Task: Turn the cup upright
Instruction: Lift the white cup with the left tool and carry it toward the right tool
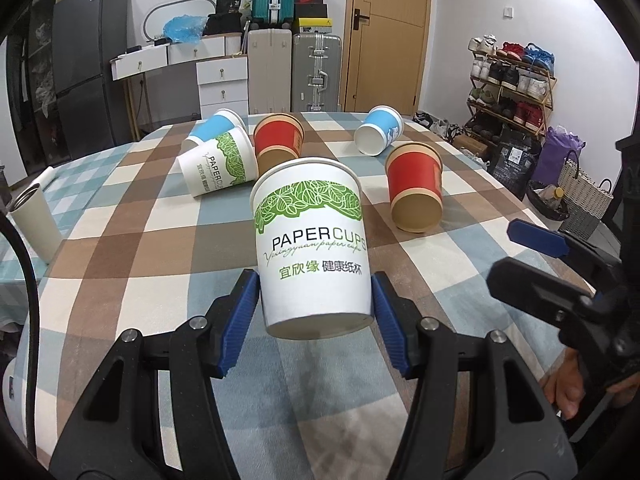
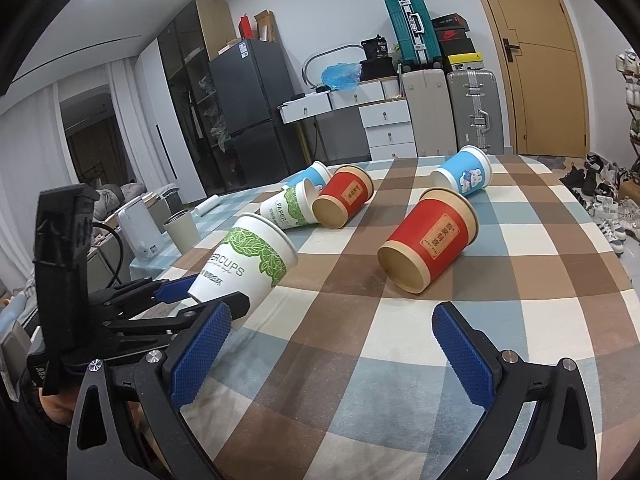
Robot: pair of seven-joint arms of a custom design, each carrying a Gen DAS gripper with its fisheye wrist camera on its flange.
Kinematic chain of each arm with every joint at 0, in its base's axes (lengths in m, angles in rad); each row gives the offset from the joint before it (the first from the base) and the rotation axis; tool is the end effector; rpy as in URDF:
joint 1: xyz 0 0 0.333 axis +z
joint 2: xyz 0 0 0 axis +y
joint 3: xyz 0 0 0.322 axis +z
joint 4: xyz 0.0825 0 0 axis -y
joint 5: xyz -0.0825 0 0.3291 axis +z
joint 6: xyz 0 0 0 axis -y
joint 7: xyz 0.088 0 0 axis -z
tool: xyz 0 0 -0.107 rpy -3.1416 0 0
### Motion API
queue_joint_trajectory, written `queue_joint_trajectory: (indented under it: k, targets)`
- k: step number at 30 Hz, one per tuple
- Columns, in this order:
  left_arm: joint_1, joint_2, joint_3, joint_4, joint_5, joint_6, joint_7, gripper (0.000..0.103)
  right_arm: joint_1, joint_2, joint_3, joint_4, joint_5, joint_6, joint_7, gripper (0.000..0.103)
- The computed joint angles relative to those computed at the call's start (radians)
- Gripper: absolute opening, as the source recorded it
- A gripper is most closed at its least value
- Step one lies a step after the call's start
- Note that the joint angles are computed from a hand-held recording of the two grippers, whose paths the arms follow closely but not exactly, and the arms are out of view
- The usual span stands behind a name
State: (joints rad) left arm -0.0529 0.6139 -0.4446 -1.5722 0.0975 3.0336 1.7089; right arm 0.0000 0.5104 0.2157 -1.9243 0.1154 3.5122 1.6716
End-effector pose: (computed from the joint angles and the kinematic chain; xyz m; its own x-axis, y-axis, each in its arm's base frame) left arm 0.6497 -0.2684 0.4523 -0.5325 -0.8444 0.0587 -0.5403 0.2857 -0.7915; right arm 0.6330 0.0988 0.4078 0.0490 -0.9629 -0.2653 -0.4967 0.2069 -0.8429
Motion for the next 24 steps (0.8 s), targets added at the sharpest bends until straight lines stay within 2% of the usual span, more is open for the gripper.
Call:
queue_joint_trajectory:
  k: [3,7,10,24]
  targets:
    - [0.04,-0.039,-0.026,-0.076,-0.009,0.05,-0.001,0.055,0.003,0.003,0.0,0.002,-0.003,0.0,-0.004,0.103]
    - [0.092,-0.078,-0.062,-0.156,-0.003,0.098,-0.011,0.055,-0.033,0.007,0.038,-0.008,-0.041,0.03,0.014,0.103]
    - [0.142,-0.098,-0.104,-0.205,0.005,0.124,-0.022,0.055,-0.03,0.006,0.034,-0.013,-0.059,0.041,0.022,0.103]
    - [0.322,-0.139,-0.267,-0.346,0.086,0.183,-0.101,0.055,-0.047,0.012,0.047,-0.016,-0.135,0.044,0.06,0.103]
